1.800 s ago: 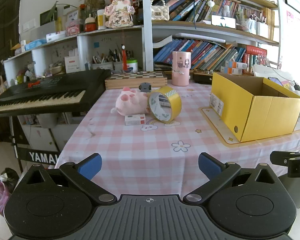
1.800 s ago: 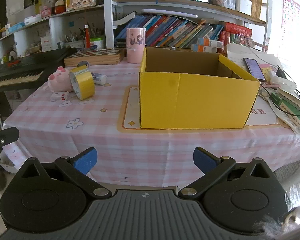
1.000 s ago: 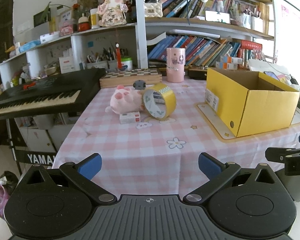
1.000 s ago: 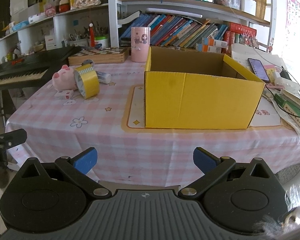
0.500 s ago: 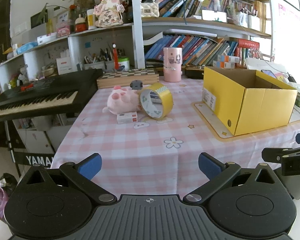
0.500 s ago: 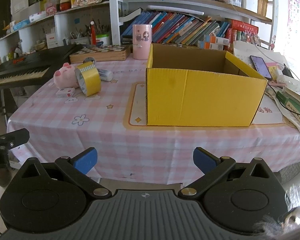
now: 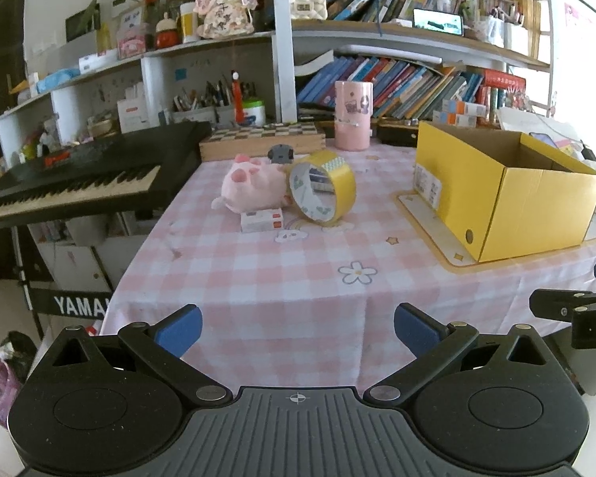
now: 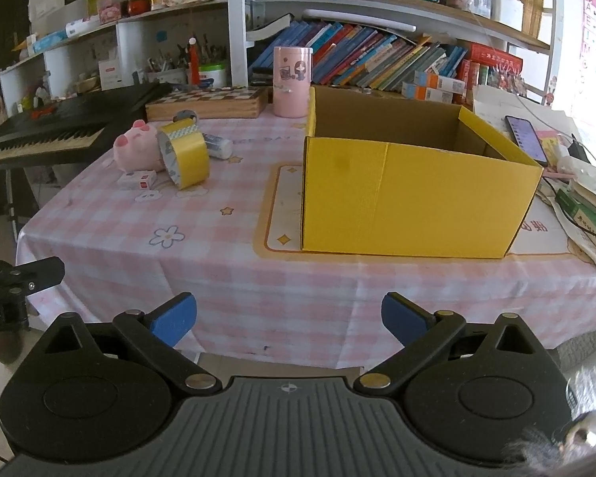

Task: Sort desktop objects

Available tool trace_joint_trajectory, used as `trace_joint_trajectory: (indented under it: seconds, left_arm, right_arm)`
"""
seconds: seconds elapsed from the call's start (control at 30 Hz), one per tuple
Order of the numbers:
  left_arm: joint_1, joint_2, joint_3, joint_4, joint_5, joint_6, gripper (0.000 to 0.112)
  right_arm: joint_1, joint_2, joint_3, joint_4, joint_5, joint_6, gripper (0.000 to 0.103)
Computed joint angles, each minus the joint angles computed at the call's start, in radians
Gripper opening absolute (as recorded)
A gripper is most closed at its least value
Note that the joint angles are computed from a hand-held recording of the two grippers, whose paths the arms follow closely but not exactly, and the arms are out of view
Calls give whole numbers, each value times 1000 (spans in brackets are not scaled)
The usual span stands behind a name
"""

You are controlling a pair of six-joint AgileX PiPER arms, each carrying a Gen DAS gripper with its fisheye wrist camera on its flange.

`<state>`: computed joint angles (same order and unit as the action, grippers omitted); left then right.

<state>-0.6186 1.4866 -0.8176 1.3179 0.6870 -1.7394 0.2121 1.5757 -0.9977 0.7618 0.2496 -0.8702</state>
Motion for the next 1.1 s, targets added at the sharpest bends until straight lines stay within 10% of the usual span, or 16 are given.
trace_joint_trajectory:
  seconds: [0.7, 1.1]
  left_arm:
    - [76, -60, 65, 59, -146, 6, 103]
    - [82, -119, 113, 59, -58, -18, 103]
  right_arm:
    - [58, 10, -25, -92, 24, 49, 77]
    - [99, 72, -103, 73, 96, -136, 72]
